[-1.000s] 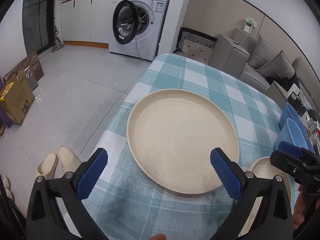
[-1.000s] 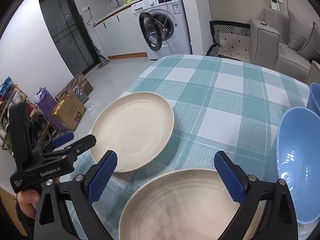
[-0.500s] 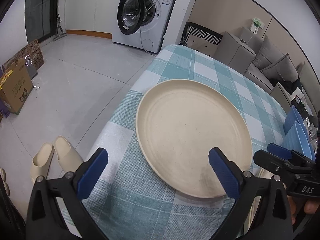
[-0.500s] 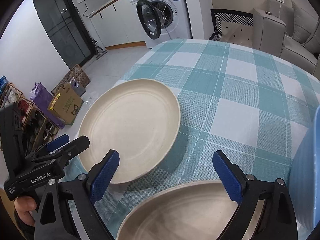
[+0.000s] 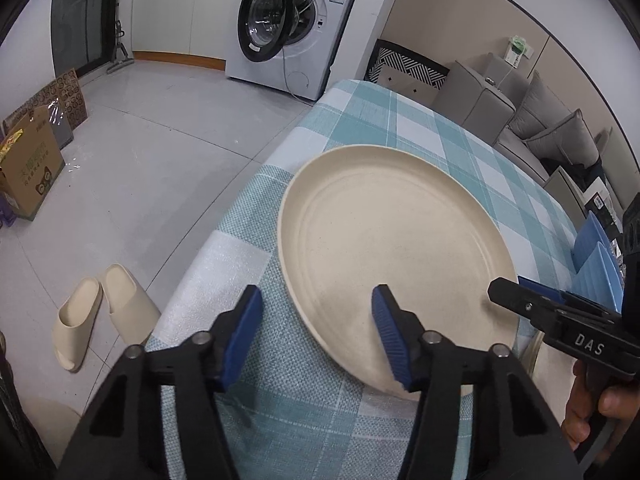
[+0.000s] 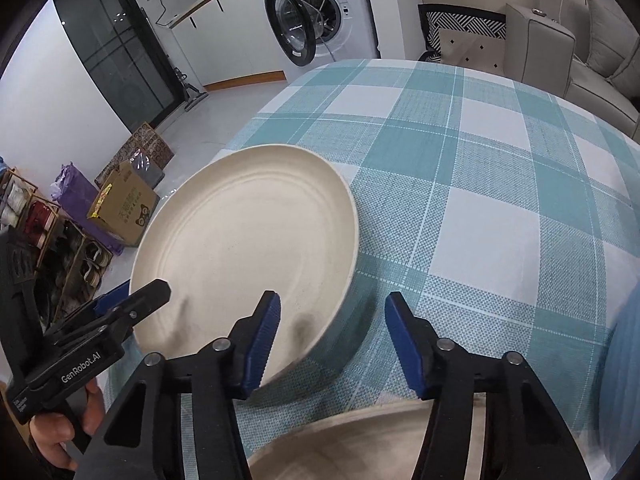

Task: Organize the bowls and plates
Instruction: 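Close both tools on the cream plate rim, then lift the gripped cream plate with both tools over the other plate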

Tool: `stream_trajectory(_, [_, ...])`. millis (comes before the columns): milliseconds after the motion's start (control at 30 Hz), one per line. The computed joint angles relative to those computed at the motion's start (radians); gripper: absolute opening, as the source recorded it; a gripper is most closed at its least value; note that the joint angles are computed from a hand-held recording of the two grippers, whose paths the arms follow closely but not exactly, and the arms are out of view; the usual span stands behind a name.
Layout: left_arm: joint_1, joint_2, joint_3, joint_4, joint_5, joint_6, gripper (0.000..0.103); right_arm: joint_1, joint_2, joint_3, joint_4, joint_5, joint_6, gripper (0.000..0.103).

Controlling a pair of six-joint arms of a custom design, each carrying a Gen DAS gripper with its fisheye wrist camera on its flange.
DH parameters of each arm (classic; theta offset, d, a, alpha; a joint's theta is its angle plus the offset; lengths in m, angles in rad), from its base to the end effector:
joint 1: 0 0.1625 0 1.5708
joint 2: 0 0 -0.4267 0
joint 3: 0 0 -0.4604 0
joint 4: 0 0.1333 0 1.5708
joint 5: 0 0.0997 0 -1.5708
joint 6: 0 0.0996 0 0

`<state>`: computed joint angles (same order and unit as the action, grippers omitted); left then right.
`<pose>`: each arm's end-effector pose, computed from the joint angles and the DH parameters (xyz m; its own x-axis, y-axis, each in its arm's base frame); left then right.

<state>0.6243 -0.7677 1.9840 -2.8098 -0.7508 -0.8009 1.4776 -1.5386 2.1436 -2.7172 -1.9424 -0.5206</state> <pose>-0.3404 -0.4993 -0.0386 -0.8694 -0.0410 -0.4925 0.2686 0.7972 -0.5406 0.0478 -0.5324 0.2990 -0.8294 -0.1876 0.5263 -0.3836 0.8760 -0.2923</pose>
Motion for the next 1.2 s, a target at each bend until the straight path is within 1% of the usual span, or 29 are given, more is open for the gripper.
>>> stream_trajectory(33, [0.001, 0.0, 0.0, 0.001, 0.0, 0.002, 0.047, 0.0, 0.003, 0.0, -0.003, -0.002, -0.005, 0.046])
stream_trajectory(67, [0.0, 0.0, 0.0, 0.004, 0.002, 0.002, 0.039, 0.001, 0.006, 0.0, -0.007, -0.009, -0.01, 0.041])
stream_trajectory(100, [0.0, -0.001, 0.0, 0.004, -0.002, 0.007, 0.034, 0.001, 0.009, 0.002, -0.016, -0.014, -0.016, 0.036])
stream_trajectory(133, [0.002, 0.001, -0.001, -0.002, -0.01, 0.019, 0.031, 0.001, 0.01, 0.004, -0.019, -0.015, -0.02, 0.033])
stream_trajectory(200, [0.0, 0.004, -0.003, 0.001, -0.013, 0.03, 0.028, 0.003, 0.009, 0.009, -0.027, -0.01, -0.032, 0.024])
stream_trajectory(233, [-0.002, 0.006, -0.005, 0.006, -0.009, 0.033, 0.028, 0.007, 0.009, 0.013, -0.036, -0.015, -0.039, 0.022])
stream_trajectory(300, [-0.007, 0.009, -0.009, 0.02, 0.002, 0.035, 0.027, 0.021, 0.014, 0.027, -0.084, -0.042, -0.075, 0.021])
stream_trajectory(367, [-0.008, 0.009, -0.011, 0.028, 0.006, 0.033, 0.027, 0.024, 0.013, 0.033, -0.096, -0.047, -0.083, 0.021])
stream_trajectory(767, [-0.02, 0.012, -0.016, 0.033, 0.007, 0.043, 0.027, 0.014, -0.02, 0.045, -0.095, -0.022, -0.077, 0.021])
stream_trajectory(1200, [-0.055, 0.015, -0.026, 0.043, 0.003, 0.065, 0.028, 0.004, -0.104, 0.072, -0.074, 0.003, -0.084, 0.021])
